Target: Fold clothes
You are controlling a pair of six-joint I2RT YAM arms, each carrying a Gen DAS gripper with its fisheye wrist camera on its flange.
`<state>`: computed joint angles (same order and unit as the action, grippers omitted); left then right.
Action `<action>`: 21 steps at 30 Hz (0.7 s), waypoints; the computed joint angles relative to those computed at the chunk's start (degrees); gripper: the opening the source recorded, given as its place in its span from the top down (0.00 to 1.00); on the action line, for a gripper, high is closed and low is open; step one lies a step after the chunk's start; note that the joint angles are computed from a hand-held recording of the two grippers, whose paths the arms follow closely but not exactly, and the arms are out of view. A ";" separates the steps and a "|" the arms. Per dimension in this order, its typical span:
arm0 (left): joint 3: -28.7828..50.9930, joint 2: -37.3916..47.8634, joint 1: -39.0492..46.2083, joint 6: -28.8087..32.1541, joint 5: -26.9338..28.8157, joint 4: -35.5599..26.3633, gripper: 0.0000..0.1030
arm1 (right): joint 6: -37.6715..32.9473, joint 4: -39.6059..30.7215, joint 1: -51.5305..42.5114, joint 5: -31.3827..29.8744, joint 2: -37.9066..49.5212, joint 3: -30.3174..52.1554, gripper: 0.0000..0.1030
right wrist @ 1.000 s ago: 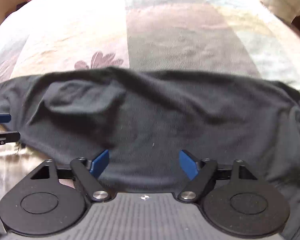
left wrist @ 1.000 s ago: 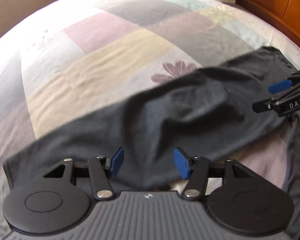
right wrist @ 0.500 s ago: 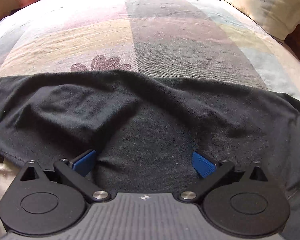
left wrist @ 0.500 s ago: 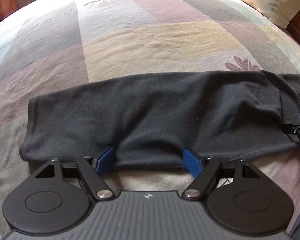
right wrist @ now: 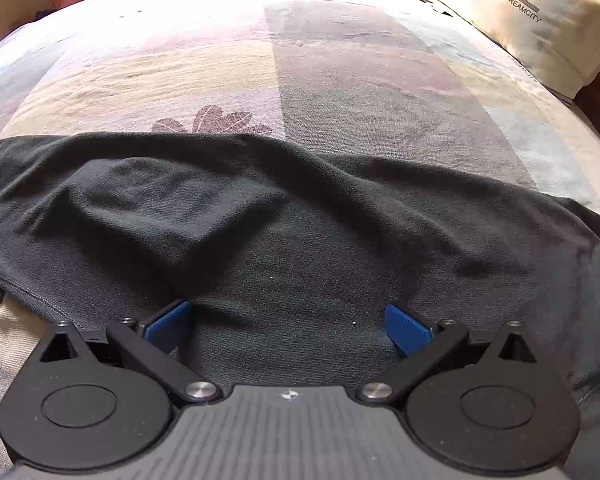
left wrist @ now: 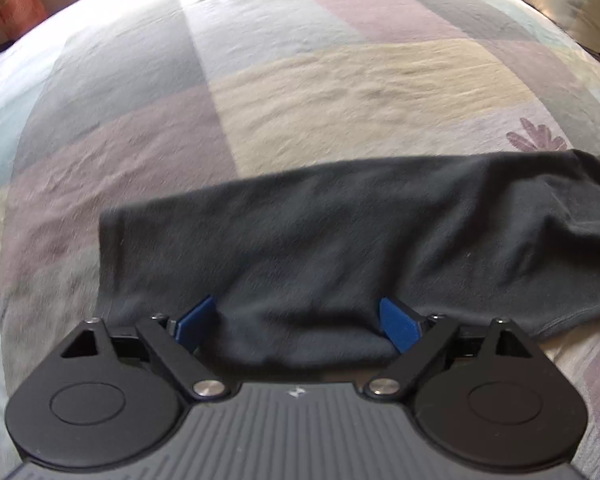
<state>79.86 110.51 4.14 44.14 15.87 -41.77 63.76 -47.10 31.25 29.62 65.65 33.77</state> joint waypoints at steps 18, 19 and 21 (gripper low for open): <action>-9.07 -5.54 -11.05 -3.53 0.45 6.94 0.11 | -29.11 20.73 -35.14 -18.10 -2.89 -3.73 0.00; -9.44 -5.93 -10.07 -2.25 0.72 6.50 0.08 | -32.40 23.37 -36.80 -17.63 -2.30 -4.55 0.00; -8.08 -5.81 -8.52 -0.68 -0.19 3.55 0.08 | -38.58 26.91 -40.80 -17.27 0.42 -4.33 0.00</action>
